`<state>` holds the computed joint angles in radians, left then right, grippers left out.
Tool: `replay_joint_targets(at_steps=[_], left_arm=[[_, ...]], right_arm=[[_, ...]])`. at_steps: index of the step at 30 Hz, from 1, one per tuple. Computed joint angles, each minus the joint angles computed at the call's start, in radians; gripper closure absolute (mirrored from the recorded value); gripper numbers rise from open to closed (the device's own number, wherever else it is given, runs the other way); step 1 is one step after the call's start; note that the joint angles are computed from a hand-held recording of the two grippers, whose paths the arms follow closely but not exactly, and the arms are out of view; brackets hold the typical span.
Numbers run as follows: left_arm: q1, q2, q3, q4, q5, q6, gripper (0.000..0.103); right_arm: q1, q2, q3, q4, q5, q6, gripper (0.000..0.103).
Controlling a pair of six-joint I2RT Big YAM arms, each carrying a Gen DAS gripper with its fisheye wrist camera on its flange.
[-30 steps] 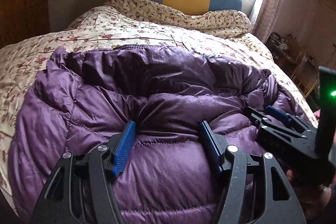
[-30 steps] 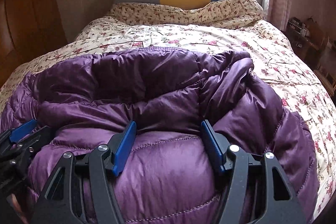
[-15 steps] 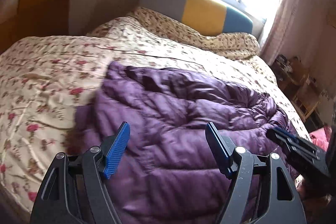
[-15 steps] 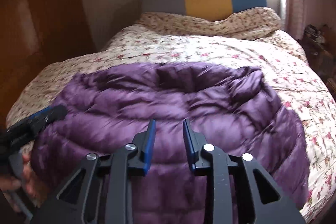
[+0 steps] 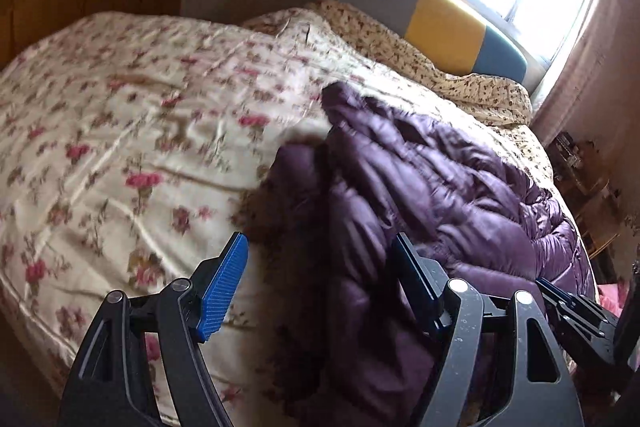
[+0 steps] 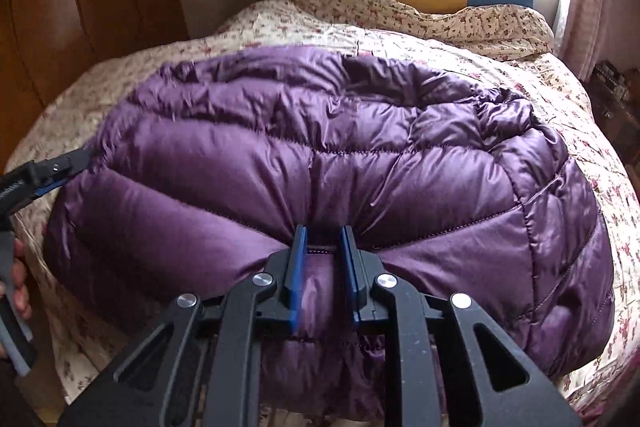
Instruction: Fold large clothes
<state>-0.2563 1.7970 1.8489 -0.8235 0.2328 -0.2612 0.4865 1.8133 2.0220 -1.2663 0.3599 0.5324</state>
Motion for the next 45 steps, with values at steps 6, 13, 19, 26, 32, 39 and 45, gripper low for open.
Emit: replay_joint_targets(at_steps=[6, 13, 19, 26, 32, 39, 45], left_arm=[[0.01, -0.005, -0.03, 0.005, 0.07, 0.006, 0.029], [0.025, 0.02, -0.017, -0.015, 0.171, 0.006, 0.029], [0.051, 0.032, -0.024, -0.002, 0.286, -0.036, 0.029], [0.092, 0.048, -0.032, 0.041, 0.452, -0.157, 0.03], [0.085, 0.056, -0.024, 0.047, 0.508, -0.184, 0.03], [0.061, 0.064, -0.028, 0.064, 0.57, -0.201, 0.048], [0.064, 0.009, -0.119, 0.178, 0.609, -0.268, 0.068]], right_arm=[[0.002, 0.004, -0.033, 0.028, 0.017, 0.003, 0.086], [0.009, -0.024, -0.111, 0.108, 0.048, 0.003, 0.086], [0.016, -0.034, -0.133, 0.131, 0.067, 0.024, 0.086], [0.018, -0.043, -0.145, 0.143, 0.069, 0.023, 0.086], [0.011, -0.059, -0.164, 0.158, 0.046, 0.026, 0.086], [0.003, -0.07, -0.184, 0.181, 0.031, 0.029, 0.086], [0.001, -0.084, -0.211, 0.211, 0.023, 0.031, 0.086]])
